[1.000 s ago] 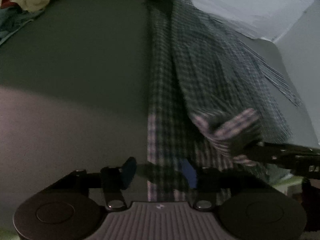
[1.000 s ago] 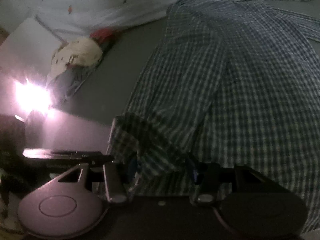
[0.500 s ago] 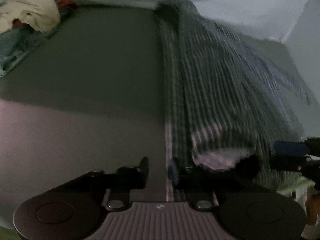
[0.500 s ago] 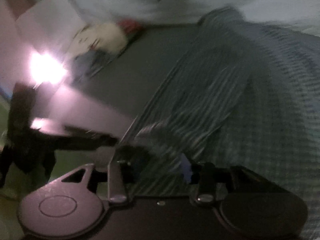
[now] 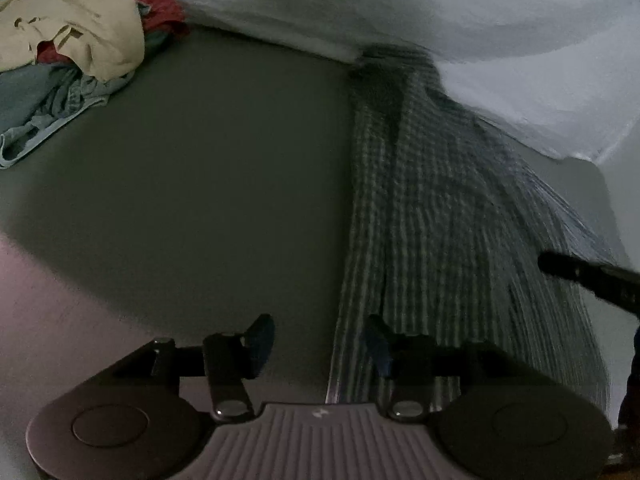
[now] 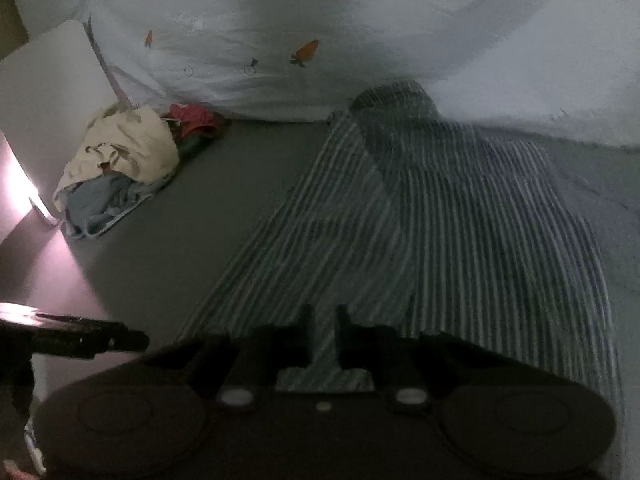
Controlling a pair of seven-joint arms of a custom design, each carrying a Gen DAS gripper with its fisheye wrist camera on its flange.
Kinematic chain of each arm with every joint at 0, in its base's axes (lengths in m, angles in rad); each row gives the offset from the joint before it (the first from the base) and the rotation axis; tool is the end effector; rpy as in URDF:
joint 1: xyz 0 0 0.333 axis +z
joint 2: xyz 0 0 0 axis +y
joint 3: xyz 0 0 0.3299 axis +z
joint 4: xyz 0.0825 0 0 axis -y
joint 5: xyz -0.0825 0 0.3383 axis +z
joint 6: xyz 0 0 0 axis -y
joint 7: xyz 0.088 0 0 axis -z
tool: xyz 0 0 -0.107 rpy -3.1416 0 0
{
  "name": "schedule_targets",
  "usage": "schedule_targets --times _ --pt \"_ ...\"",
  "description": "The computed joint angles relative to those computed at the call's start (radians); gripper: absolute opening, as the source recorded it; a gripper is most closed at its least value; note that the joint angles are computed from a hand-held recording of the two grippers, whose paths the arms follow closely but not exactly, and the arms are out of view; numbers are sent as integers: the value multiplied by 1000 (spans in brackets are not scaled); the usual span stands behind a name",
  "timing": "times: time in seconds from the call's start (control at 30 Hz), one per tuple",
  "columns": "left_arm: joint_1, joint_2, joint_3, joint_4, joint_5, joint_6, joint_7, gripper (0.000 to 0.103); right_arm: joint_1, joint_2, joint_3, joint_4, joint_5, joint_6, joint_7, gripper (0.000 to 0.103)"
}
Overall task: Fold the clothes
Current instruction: 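Release the shirt and smooth the folded body with both grippers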
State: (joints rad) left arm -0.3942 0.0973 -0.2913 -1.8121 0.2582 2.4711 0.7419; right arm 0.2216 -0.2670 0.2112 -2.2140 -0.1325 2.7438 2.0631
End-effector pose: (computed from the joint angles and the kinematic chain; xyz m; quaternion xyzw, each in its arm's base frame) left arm 0.4620 -0.3688 0.5773 -0.6751 0.6773 -0.2751 0.0997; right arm 0.4259 0.2156 0.6098 -0.6695 0.6323 -0.1916 0.3395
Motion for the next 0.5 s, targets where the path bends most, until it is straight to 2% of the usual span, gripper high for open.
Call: schedule_targets --times 0.03,0.1,0.13,0.17,0.27,0.33,0.4,0.43,0.5 --pt "-2 24 2 33 8 -12 -10 53 5 39 -18 39 4 2 -47 15" --pt "-5 71 11 92 21 -27 -39 55 28 138 -67 135 50 22 -182 26" --pt "-2 93 17 113 17 -26 -50 56 38 184 -90 183 90 30 -259 37" --pt "1 115 23 135 15 -23 -64 56 45 232 -107 235 132 35 -333 40" --pt "-8 185 47 225 43 -45 -122 56 31 416 -139 431 242 45 -526 41" --pt "-21 228 63 288 78 -70 -147 56 17 539 -159 569 262 37 -577 43" --pt "-34 262 76 342 110 -93 -160 56 -42 666 -120 720 396 -10 -649 47" --pt "-40 281 81 373 121 -109 -162 56 -73 721 -93 789 466 -42 -681 46" --pt "-49 307 88 421 135 -142 -162 56 -115 795 -47 885 578 -95 -743 13"
